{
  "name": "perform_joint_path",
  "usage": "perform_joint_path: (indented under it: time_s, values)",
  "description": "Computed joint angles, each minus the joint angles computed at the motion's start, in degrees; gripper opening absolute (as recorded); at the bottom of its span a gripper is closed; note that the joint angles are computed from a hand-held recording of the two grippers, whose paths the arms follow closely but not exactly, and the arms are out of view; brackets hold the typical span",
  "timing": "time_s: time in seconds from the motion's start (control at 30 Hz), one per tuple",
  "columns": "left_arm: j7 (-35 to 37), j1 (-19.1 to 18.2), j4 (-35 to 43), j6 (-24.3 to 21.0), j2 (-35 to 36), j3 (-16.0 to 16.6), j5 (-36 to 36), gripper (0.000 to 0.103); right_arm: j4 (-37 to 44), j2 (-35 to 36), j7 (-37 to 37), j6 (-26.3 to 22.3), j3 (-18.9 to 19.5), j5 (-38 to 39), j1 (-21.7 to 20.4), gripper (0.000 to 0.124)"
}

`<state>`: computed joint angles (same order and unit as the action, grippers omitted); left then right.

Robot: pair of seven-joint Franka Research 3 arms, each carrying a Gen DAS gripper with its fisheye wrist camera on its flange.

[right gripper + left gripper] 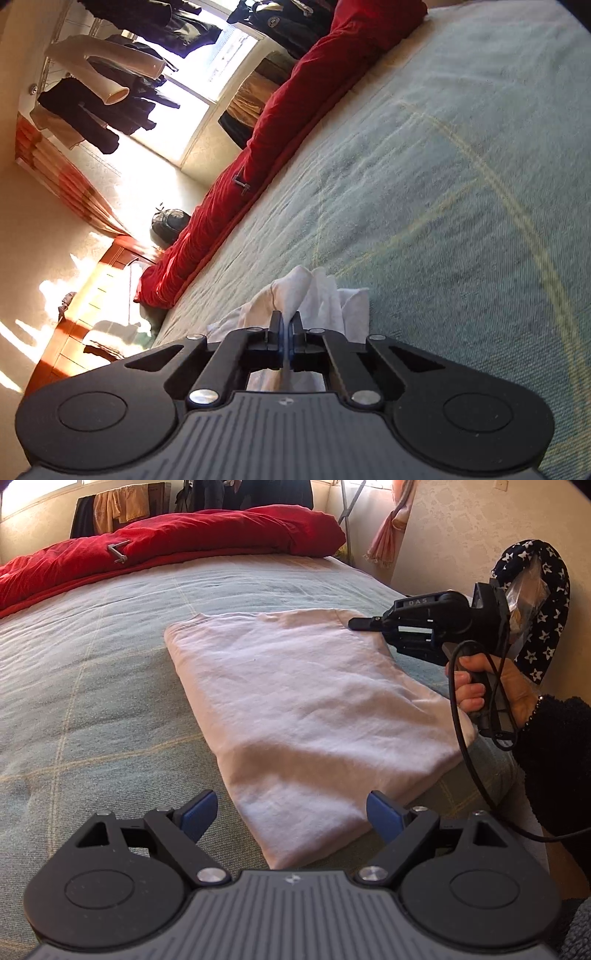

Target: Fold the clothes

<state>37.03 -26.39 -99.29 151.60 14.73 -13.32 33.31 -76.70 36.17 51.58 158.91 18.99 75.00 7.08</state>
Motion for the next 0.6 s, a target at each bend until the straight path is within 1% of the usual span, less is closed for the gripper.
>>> perform_joint_path:
  time_s: [0.1,0.13,0.2,0.3,0.33,0.37,0.4,0.43,0.47,0.5,0.53,0.6]
  values:
    - [0.0,0.1,-0.1,0.9,0.1,0.1,0.2,0.088,3.5,0.9,8.5,-1.4,-4.3,-10.6,3.3,0.003]
    - [0.0,0.1,-0.1,1.2,0.1,0.1,0.2,0.088,4.1,1.1,12.1,-1.7,-6.3,-15.4,4.8,0.003]
    - [0.2,0.1,-0.2,1.3,0.1,0.0,0.0,0.088,3.4,0.9,17.7,-3.0,-9.6,-23.7,7.2,0.003]
    - [0.0,0.0,-0.7,0.7,-0.4,0.2,0.3,0.088,-0.6,-1.3,18.9,-1.4,-8.5,-26.0,6.1,0.003]
    - [-0.4,0.0,-1.0,0.8,-0.7,0.4,0.7,0.088,-2.3,-2.7,19.5,0.1,-8.5,-27.2,6.1,0.008]
    - [-0.9,0.0,-1.3,1.0,-1.0,0.5,1.1,0.088,-4.3,-4.3,19.9,2.0,-8.7,-28.6,6.3,0.009]
    - [-1.4,0.1,-1.6,1.4,-1.3,0.5,1.4,0.088,-6.6,-6.1,18.5,4.1,-7.5,-28.3,5.7,0.010]
    - [-1.9,0.1,-1.8,1.6,-1.5,0.6,1.8,0.088,-7.9,-7.4,15.2,4.8,-5.0,-26.3,3.8,0.010]
    - [-2.2,0.2,-1.9,1.6,-1.6,0.6,2.1,0.088,-8.6,-8.6,11.6,3.9,-2.6,-23.9,1.8,0.010]
    - [-2.4,0.2,-1.8,1.3,-1.6,0.6,2.4,0.088,-9.1,-9.6,9.5,2.6,-1.9,-23.1,1.4,0.015]
    - [-2.7,0.1,-1.6,0.9,-1.5,0.6,2.7,0.088,-9.4,-10.3,8.4,1.5,-2.2,-23.3,1.8,0.024]
    - [-3.1,0.1,-1.7,0.7,-1.6,0.5,3.1,0.088,-9.9,-11.2,7.7,-1.7,-3.8,-26.2,3.8,0.033]
